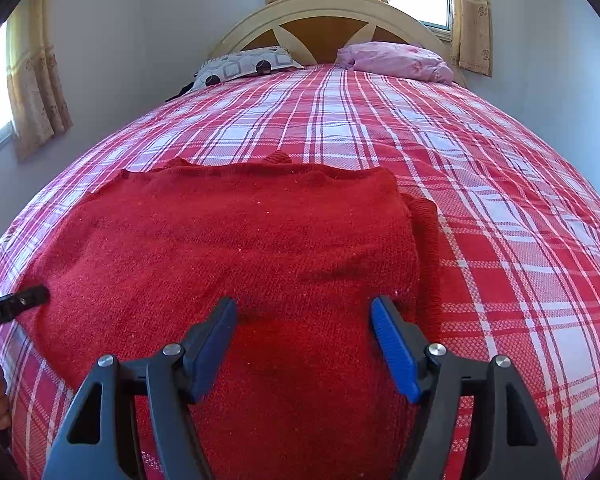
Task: Fold small clothes
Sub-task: 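Grasp the sweater edge with the left tool while the right tool grasps it too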
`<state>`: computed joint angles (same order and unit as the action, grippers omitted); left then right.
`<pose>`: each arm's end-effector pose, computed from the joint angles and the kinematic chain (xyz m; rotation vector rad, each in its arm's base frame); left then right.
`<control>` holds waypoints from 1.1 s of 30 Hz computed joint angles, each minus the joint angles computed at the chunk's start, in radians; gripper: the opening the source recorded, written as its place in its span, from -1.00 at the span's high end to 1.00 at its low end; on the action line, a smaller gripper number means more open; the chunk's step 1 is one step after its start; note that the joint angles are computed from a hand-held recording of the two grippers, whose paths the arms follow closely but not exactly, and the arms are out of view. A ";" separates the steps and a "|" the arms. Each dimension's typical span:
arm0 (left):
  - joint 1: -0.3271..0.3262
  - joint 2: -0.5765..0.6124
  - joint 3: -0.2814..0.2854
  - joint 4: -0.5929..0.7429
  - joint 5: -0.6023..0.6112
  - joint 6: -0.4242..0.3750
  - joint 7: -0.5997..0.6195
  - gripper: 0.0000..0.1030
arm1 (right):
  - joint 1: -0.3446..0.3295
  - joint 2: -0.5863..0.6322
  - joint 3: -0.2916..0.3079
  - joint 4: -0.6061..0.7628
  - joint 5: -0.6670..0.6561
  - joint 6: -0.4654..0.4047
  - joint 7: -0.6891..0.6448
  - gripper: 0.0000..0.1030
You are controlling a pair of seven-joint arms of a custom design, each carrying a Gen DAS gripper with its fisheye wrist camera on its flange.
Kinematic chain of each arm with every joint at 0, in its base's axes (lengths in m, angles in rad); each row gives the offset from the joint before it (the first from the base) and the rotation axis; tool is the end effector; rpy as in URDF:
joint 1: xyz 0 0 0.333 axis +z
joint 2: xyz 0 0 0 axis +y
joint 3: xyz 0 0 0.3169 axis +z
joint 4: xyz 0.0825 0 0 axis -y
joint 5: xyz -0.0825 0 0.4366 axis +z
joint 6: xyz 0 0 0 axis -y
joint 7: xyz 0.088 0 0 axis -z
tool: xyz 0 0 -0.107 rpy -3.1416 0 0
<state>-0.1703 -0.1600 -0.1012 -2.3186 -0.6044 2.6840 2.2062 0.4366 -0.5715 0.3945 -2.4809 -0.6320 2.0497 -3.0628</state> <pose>0.5506 -0.1355 0.4323 -1.5125 2.3688 -0.8785 0.3217 0.3121 0.4808 -1.2264 2.2891 -0.9321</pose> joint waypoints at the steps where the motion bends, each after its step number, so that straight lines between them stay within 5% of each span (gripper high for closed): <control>1: 0.003 0.000 -0.007 -0.002 0.024 0.005 -0.014 -0.98 | 0.001 -0.004 -0.001 -0.004 -0.001 0.005 0.003 -0.38; 7: -0.020 -0.011 0.019 0.003 -0.094 -0.040 0.101 -0.40 | -0.001 -0.019 -0.001 -0.017 0.000 0.021 0.007 -0.39; 12: -0.011 -0.007 0.029 0.029 -0.190 -0.125 0.150 0.32 | -0.003 -0.022 0.001 -0.018 0.003 0.021 0.005 -0.40; 18: 0.025 0.018 0.033 0.065 -0.295 -0.211 0.151 0.53 | -0.004 -0.028 0.002 -0.022 0.005 0.024 0.004 -0.40; 22: 0.033 0.009 0.014 0.052 -0.299 -0.185 0.169 0.47 | -0.009 -0.050 0.011 -0.028 -0.003 0.032 0.023 -0.37; 23: 0.035 0.011 0.010 0.054 -0.285 -0.179 0.156 0.20 | -0.012 -0.056 0.020 -0.024 -0.013 0.027 0.029 -0.30; 25: 0.036 0.026 0.012 0.069 -0.294 -0.181 0.150 -0.08 | -0.022 -0.059 0.032 -0.009 -0.041 0.044 0.050 0.27; 28: 0.044 0.055 0.007 0.104 -0.297 -0.190 0.130 -0.27 | -0.034 -0.024 0.008 0.025 -0.063 0.138 0.032 0.74; 33: 0.066 0.141 -0.013 0.197 -0.302 -0.223 0.091 -0.39 | -0.086 0.097 -0.017 0.106 -0.106 0.256 0.011 0.76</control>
<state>-0.1046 -0.0188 -0.1144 -2.1215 -0.9064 2.4614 2.2968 0.3504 -0.4740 0.3777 -2.3748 -0.7381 2.3056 -3.0515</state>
